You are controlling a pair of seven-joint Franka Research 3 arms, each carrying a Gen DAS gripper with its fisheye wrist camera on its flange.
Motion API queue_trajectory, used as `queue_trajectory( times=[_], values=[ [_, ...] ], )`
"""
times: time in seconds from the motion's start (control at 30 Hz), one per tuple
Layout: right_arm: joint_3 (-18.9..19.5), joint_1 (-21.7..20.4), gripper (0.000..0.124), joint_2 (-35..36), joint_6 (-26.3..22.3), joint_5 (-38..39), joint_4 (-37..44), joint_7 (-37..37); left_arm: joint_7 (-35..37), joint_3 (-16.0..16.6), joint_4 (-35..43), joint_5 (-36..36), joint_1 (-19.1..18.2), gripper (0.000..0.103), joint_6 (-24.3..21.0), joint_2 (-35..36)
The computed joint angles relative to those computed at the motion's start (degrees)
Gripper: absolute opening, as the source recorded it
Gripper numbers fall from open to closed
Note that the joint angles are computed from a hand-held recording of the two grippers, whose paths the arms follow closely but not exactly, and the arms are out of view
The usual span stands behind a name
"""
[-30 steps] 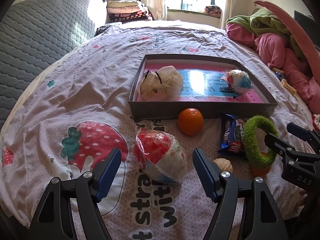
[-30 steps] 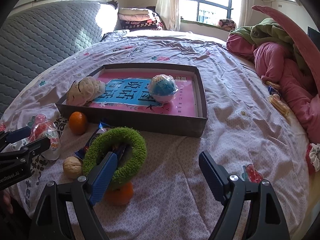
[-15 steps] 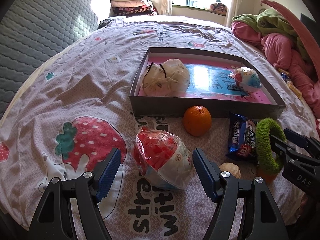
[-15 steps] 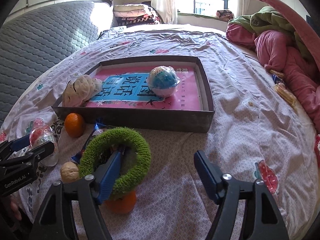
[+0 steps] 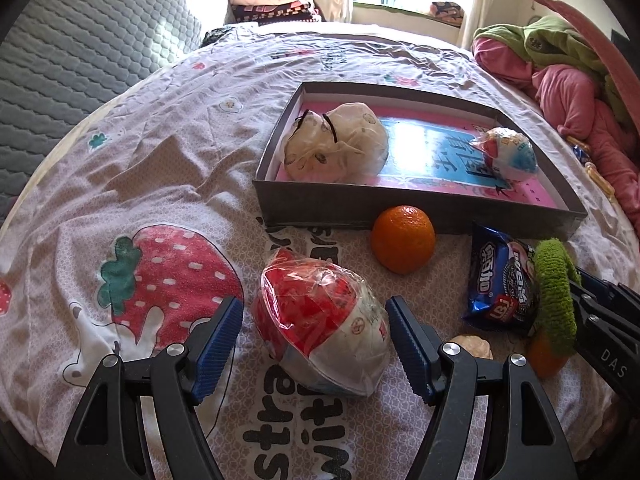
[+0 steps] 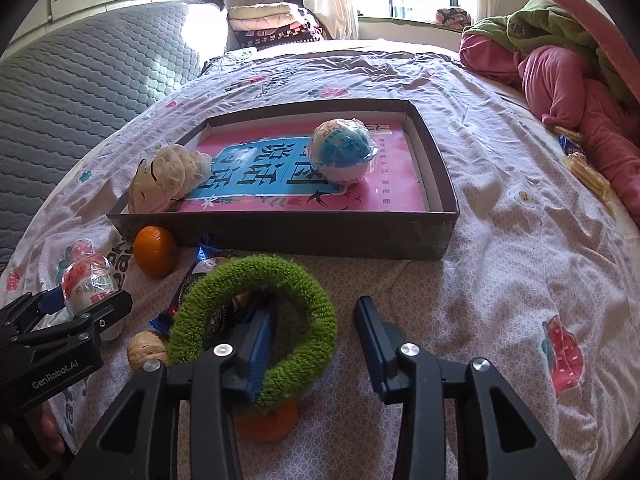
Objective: Organize objects
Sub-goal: 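Grasp the red-and-white wrapped ball with the left tool while the right tool grasps the green fuzzy ring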
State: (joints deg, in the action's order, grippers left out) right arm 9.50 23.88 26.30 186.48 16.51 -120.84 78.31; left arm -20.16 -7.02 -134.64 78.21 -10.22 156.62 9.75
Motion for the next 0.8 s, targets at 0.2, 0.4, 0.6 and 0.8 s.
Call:
queue_trajectory(
  times=[0.2,0.4,0.6,0.8],
  values=[
    [1.61,-1.55,0.029,0.09,0.11,-0.04,0.05,-0.56,-1.53,0.43,0.38,1.13,0.39,0.075,1.91,0.59],
    [1.37,-1.33,0.024,-0.03,0.19,-0.22,-0.04,-1.08,-1.66,0.62,0.88,1.32,0.45,0.073,3.08,1.35],
    [-0.68,0.6,0.022,-0.3,0.67,-0.08,-0.29,-0.93,-0.72,0.62,1.23,0.78,0.01,0.063,2.6,1.69],
    [-0.36,0.15,0.022,-0.44,0.9,-0.07,-0.44,-0.99,-1.52,0.79,1.2,1.3,-0.12,0.062,2.73,1.52]
  ],
)
